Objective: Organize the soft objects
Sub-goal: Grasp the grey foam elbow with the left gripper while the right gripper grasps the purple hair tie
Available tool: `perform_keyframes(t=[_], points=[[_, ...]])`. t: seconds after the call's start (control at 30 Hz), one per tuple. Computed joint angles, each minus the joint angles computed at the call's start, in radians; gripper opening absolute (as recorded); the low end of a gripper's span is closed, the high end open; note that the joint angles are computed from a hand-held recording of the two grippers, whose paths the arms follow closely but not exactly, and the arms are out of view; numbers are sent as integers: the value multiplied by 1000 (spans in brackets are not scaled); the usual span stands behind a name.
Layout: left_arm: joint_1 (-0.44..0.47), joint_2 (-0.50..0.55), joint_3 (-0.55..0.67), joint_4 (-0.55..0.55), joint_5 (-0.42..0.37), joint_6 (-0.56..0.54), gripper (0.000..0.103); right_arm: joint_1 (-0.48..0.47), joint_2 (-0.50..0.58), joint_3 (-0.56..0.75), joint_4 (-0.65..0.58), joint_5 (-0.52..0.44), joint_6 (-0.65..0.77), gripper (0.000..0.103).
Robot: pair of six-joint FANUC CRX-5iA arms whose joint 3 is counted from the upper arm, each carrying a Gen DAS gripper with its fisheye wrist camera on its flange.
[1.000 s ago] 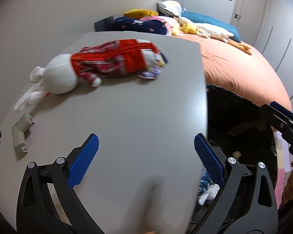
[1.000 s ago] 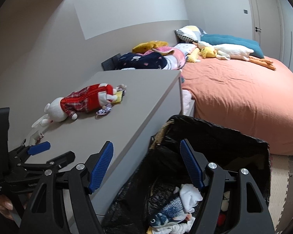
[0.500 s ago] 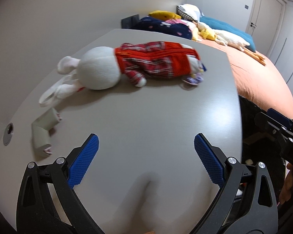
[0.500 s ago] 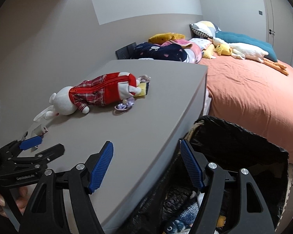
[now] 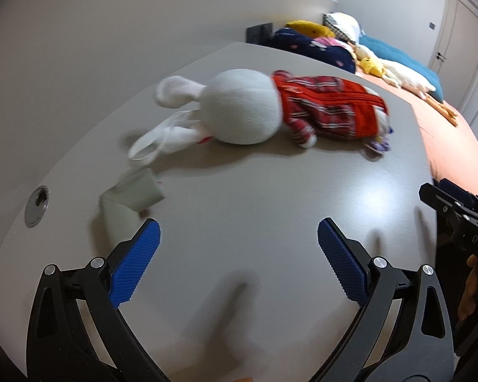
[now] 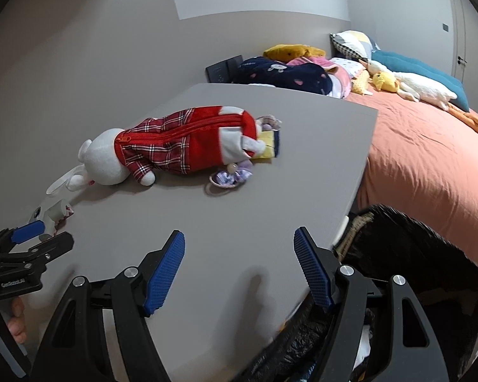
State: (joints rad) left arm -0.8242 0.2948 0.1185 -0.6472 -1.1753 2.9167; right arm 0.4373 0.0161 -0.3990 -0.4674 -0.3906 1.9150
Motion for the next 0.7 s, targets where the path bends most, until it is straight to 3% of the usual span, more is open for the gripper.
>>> perform_keyframes(t=[0.33, 0.7], points=[[38, -55, -75, -3, -23, 54, 96, 15, 107, 102, 3, -34, -9, 72], [92, -77, -139, 38, 10, 58, 96, 82, 179, 123, 244, 17, -236, 72]])
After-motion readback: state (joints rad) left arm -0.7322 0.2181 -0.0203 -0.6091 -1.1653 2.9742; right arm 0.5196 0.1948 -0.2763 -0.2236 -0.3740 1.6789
